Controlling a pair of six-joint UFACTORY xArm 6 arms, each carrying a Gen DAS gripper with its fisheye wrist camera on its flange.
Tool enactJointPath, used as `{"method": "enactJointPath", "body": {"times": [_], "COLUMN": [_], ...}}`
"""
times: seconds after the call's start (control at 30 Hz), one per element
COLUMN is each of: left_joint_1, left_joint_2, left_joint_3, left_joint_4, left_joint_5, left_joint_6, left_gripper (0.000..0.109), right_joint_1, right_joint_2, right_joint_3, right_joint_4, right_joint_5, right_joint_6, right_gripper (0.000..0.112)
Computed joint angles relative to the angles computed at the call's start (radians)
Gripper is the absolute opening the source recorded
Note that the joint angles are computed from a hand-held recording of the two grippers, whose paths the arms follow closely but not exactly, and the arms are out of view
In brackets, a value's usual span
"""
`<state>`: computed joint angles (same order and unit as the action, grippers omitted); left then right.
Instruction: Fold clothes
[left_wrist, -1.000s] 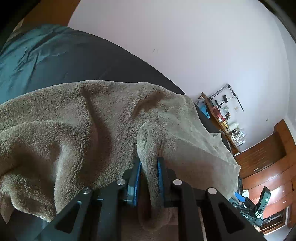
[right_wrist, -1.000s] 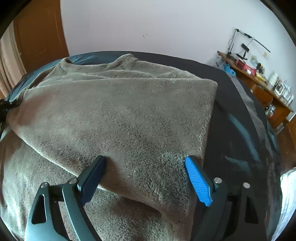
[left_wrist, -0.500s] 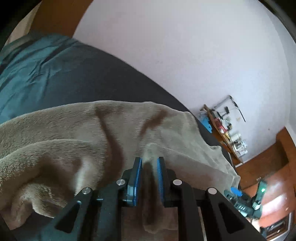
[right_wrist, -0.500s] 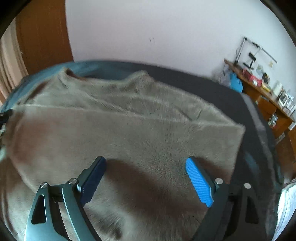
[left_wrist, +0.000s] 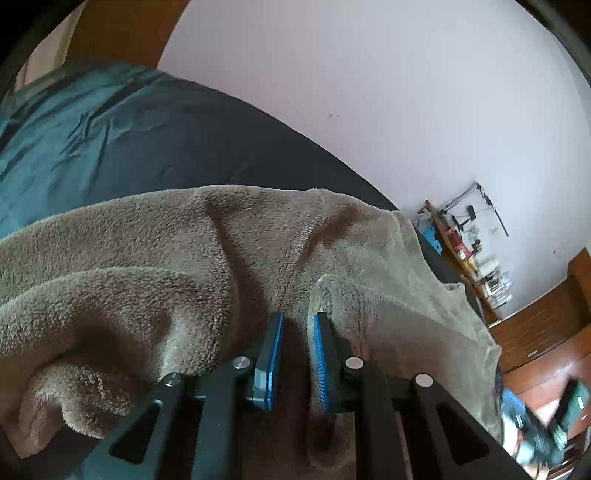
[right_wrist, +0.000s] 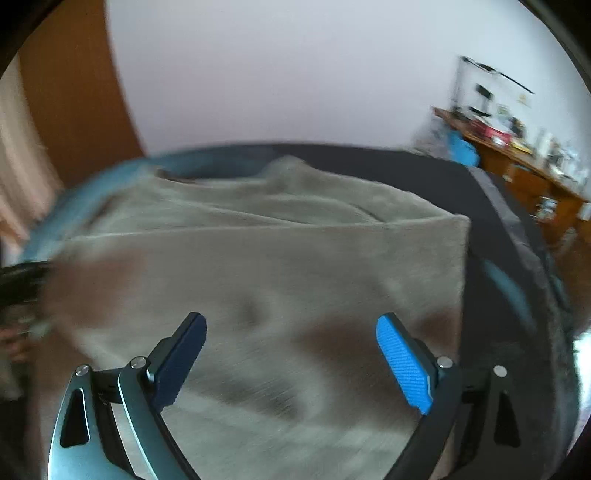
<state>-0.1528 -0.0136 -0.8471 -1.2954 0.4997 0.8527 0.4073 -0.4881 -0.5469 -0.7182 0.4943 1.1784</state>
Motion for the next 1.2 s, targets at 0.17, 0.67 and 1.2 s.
{"method": "enactJointPath", "body": {"times": [0.17, 0.67, 1.2], "left_joint_1": [-0.008, 0.391, 0.948], "left_joint_2": [-0.098, -0.751, -0.827], "left_joint_3": [0.071, 0.538, 0.658], "left_joint_4": [0.186, 0.288, 0.226], "left_joint_5": [-0.034, 0.341, 0.44], "left_joint_6": [-0.222, -0.237, -0.272], "left_gripper": [0.018, 0.018, 0.067], "right_joint_1": [0.227, 0.408, 0.308], "right_joint_2": [0.016, 0.241, 0.098], "right_joint_3": [-0.027, -0.095, 0.044], "right_joint_4": [-0.064, -0.219, -0.368], "right_joint_5": [-0.044, -0.074, -0.144], "right_joint_6": [0.081, 0.227, 0.587], "right_gripper": [0.101, 0.101, 0.102]}}
